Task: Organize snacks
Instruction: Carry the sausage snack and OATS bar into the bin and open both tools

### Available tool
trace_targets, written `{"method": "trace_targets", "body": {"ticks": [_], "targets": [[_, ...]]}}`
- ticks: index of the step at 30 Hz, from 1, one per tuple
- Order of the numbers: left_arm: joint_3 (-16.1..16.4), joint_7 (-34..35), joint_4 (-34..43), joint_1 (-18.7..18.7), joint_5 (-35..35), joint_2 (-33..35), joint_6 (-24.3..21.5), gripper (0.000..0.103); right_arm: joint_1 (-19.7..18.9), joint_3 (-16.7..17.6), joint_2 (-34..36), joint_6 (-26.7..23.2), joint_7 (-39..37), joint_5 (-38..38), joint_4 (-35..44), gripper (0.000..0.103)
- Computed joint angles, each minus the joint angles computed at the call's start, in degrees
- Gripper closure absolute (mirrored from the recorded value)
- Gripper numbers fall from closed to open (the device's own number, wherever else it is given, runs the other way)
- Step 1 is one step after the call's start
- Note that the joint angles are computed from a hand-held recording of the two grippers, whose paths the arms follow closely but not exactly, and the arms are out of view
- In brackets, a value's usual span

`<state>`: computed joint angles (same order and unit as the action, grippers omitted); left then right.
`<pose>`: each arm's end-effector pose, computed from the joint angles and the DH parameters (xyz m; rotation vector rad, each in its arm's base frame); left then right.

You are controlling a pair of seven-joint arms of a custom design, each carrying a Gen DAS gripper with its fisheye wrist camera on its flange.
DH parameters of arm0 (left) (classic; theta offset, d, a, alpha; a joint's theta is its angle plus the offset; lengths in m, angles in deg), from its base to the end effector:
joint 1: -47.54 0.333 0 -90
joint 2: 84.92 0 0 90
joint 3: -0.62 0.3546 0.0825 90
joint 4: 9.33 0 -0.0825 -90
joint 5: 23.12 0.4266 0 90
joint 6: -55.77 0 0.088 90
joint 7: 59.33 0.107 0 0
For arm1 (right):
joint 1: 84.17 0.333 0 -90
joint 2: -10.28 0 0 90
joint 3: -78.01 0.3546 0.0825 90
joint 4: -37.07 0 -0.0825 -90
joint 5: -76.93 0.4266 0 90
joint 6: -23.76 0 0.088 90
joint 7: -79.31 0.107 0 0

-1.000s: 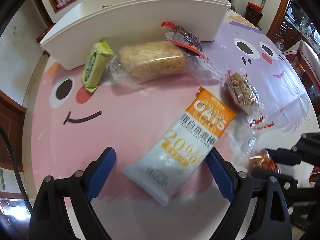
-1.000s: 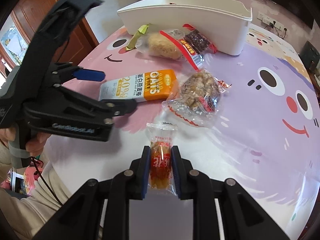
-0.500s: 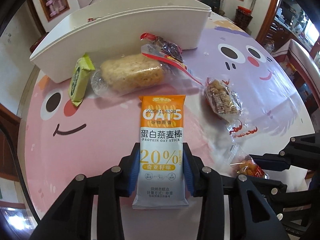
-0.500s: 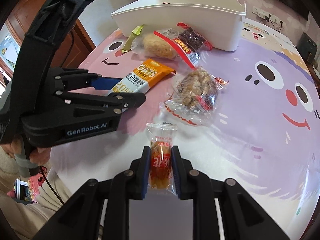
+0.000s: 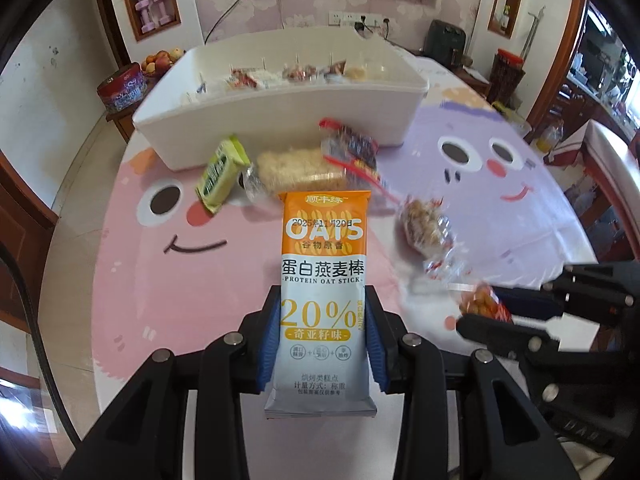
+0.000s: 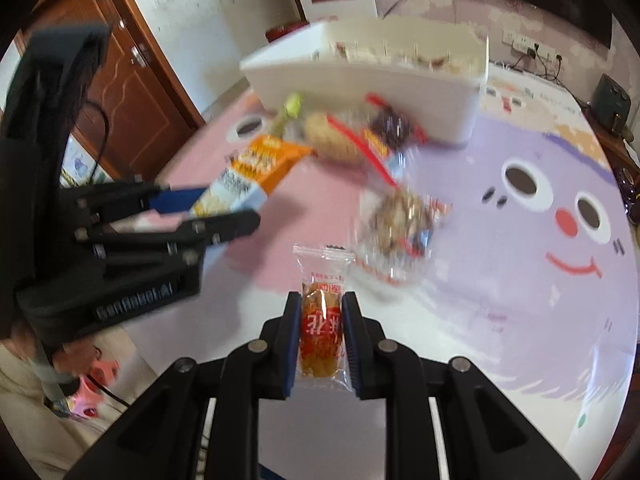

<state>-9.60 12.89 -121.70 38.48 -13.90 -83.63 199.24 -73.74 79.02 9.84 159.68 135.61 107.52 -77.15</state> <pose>0.6076 -0.2128 0.5411 -1.8101 2.0600 -0.5759 0.6123 0.1298 0.5272 -2.1888 1.3400 -0.0888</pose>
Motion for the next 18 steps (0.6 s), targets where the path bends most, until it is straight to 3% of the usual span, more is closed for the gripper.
{"method": "trace_targets", "body": {"ticks": [7,18], "targets": [[0.44,0.13,5.34,0.55,2.82,-0.03,0.41,0.066,-0.47,0.00,1.59,1.61,-0.26,2.79,7.93,0.083],[2.56,-0.24,23.45,0.80,7.40,7.06,-2.79,0.065,-3.18,2.09,13.01,-0.94,11.73,-0.31,31.22,0.083]]}}
